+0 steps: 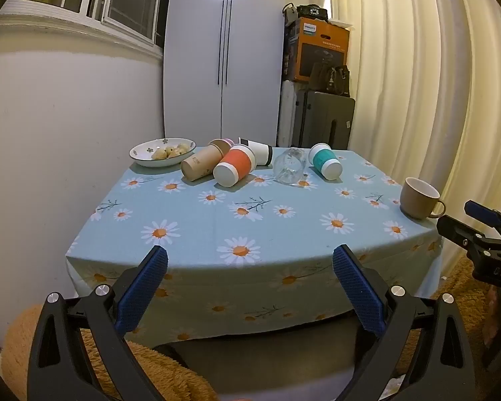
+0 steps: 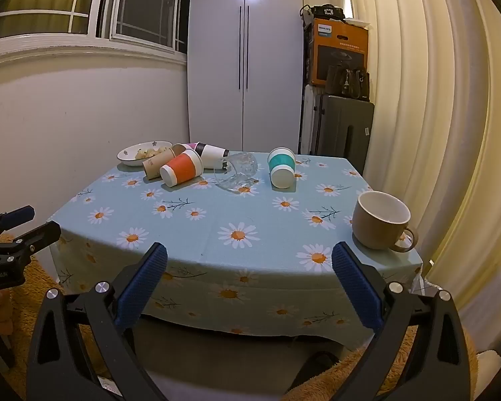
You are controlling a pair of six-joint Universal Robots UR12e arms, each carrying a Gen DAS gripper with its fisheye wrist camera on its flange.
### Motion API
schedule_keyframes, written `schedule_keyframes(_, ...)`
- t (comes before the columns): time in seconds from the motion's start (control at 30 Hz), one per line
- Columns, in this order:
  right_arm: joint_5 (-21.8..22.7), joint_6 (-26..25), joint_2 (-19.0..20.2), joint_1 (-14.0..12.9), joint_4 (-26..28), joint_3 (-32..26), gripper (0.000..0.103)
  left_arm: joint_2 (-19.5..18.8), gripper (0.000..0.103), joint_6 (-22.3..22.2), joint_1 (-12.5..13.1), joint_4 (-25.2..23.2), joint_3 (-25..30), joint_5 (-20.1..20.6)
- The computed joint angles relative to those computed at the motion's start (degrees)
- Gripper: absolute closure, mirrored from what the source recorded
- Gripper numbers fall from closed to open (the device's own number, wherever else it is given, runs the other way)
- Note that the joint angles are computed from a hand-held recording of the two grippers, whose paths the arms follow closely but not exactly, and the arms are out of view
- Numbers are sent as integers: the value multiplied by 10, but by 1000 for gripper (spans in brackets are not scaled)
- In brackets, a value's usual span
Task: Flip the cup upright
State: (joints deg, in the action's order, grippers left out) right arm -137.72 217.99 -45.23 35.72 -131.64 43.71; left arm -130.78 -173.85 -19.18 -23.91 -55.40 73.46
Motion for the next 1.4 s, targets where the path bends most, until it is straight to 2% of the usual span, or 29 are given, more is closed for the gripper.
schedule_keyframes(1.4, 1, -1, 1, 0, 1, -2, 5, 3, 6, 14, 0, -11, -3, -12)
